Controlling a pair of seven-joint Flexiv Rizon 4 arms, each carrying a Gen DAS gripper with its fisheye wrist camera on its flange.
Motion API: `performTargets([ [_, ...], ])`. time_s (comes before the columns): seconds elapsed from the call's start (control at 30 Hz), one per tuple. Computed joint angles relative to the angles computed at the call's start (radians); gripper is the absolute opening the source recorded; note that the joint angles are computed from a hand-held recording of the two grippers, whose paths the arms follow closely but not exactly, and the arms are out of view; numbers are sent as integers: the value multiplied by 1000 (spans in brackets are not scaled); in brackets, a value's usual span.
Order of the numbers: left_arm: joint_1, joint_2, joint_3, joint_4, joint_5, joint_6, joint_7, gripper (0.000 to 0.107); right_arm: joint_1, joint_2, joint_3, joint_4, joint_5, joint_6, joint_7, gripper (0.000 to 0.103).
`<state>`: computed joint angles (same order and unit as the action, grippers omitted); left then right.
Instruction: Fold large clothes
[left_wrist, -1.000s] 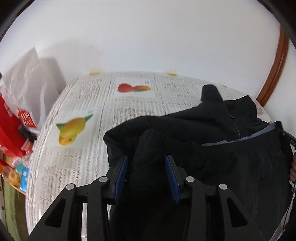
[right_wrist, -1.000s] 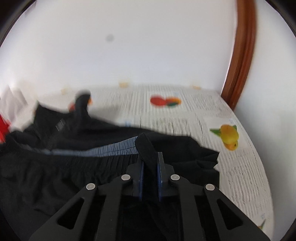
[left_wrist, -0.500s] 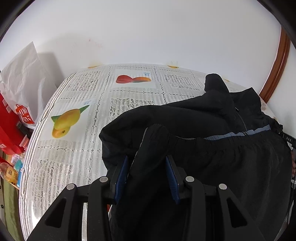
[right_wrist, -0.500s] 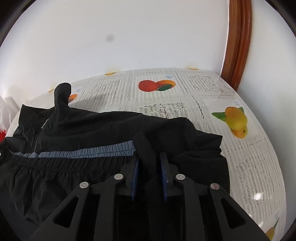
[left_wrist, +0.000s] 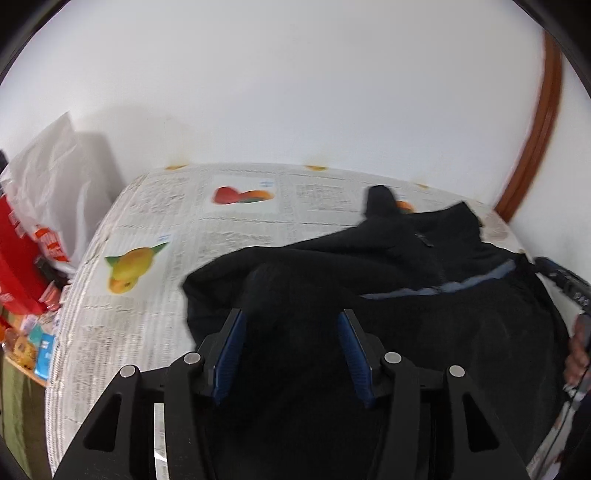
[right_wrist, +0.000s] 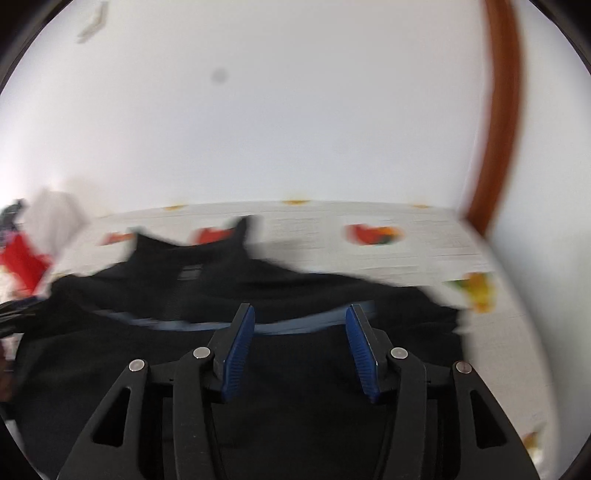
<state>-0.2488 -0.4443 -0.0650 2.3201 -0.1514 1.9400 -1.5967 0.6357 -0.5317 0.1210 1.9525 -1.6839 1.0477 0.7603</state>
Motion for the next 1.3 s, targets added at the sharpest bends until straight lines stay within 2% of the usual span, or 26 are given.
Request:
performTargets([
  [0.07,-34,-3,15,-3,-12,-2,7,50,16,-41,1,-53,-16,27,-16,51],
  [0.13,-45,-8,6,-3,-17,-10,4,50,54,-101,-3,-118,26,32,-113,51],
  [0.2,-66,-21,12,-9,-22,-18,8,50,80,-138,-17,-154,42,52,-129,51],
  [0.23,-98,-32,36,-15,-39,-19,13,50,79,-169,-25,-178,31,97,-121,51],
  [0.3,-198,-59,118,-29,-102,-26,31,51,90,-202,-36,-192,80,114,-155,51],
  [0.33,-232,-74,134,-27,-169,-18,66,51,104,-216,-44,-193,117,103,-182,51],
  [0.37,-238,-82,144,-29,-170,-20,56,51,110,-221,-56,-192,122,116,-179,51],
  [0.43,-199,-92,118,-24,-144,-9,23,51,98,-219,-83,-187,62,181,-100,49],
  [0.47,-187,-95,108,-21,-140,2,21,51,98,-209,-85,-175,66,168,-106,48],
  [0.5,-188,-100,109,-20,-140,11,24,51,109,-196,-80,-156,122,120,-159,48],
  [0.63,-229,-110,136,-21,-176,17,52,51,114,-156,-83,-89,181,49,-216,48],
  [0.77,-245,-112,146,-20,-208,19,70,53,62,-106,-86,-5,103,64,-121,48],
  [0.87,-248,-107,147,-13,-218,22,84,53,37,-74,-62,48,140,6,-121,48],
  [1.0,-244,-99,147,2,-231,35,91,53,-33,-31,-46,112,43,38,20,48],
  [1.1,-186,-80,109,35,-198,58,79,53,-44,-7,-20,149,74,-15,3,48],
  [1.3,-112,-58,67,76,-148,90,54,53,-59,2,-6,176,106,-32,-18,48],
])
